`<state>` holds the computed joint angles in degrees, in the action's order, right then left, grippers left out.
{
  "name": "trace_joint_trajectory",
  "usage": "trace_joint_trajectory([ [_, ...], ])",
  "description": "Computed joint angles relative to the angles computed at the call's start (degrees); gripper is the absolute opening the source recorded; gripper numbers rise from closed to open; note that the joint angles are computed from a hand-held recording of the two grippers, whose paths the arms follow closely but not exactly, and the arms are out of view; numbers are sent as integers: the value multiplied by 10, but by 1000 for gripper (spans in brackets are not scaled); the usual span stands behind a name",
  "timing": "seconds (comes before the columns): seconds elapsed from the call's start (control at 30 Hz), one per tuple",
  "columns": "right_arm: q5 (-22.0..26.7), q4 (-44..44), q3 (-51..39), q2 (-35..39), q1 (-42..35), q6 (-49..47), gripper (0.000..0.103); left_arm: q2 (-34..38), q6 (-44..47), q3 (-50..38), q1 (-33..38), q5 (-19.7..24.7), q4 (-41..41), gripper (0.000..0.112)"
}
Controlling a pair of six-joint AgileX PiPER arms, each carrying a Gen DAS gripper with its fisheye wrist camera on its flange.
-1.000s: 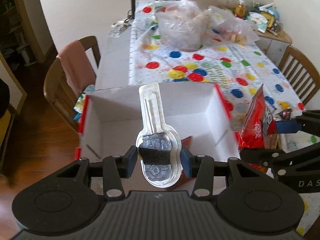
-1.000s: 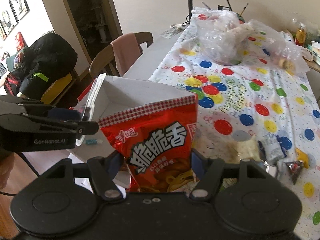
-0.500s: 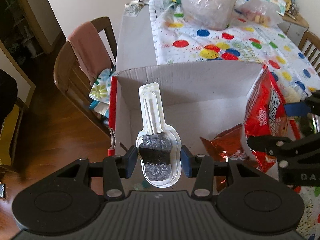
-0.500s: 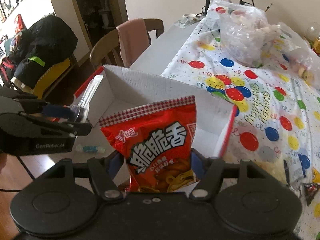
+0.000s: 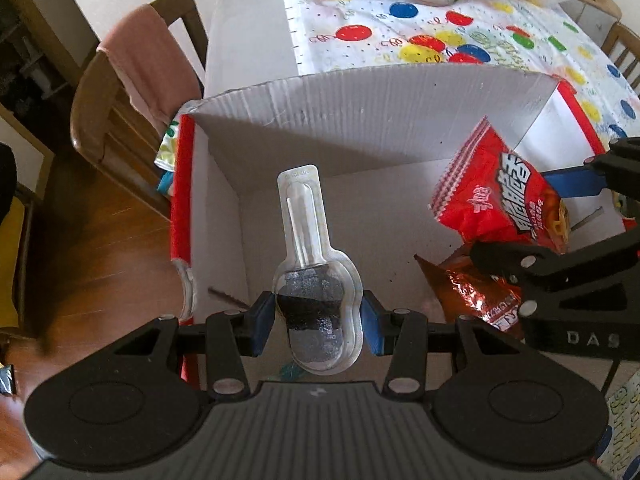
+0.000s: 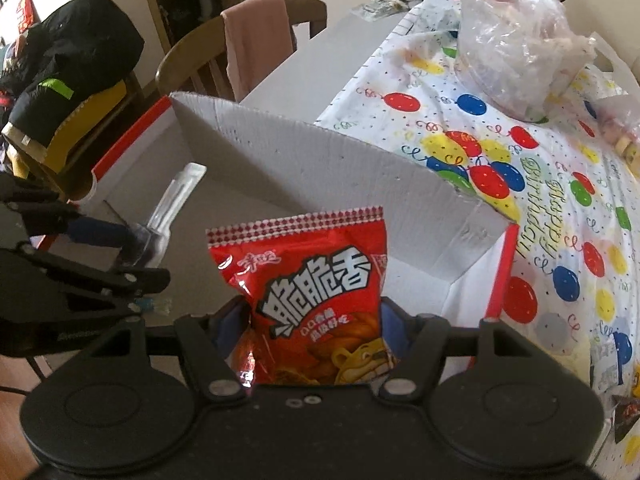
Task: Organize snacks
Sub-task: 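Carry the red chip bag and chocolate treat into the box and release both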
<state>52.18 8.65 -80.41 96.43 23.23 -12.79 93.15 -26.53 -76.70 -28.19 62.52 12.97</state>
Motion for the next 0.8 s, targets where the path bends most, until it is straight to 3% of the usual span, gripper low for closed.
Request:
trace_joint_trajectory([
  [0.4,19,-15,-17,11,0,15,68,37,19,-38,-11,27,13,45],
  [0.8,16,17,16,-39,-12,-6,76,-6,-2,-4,-6,5,8,55],
])
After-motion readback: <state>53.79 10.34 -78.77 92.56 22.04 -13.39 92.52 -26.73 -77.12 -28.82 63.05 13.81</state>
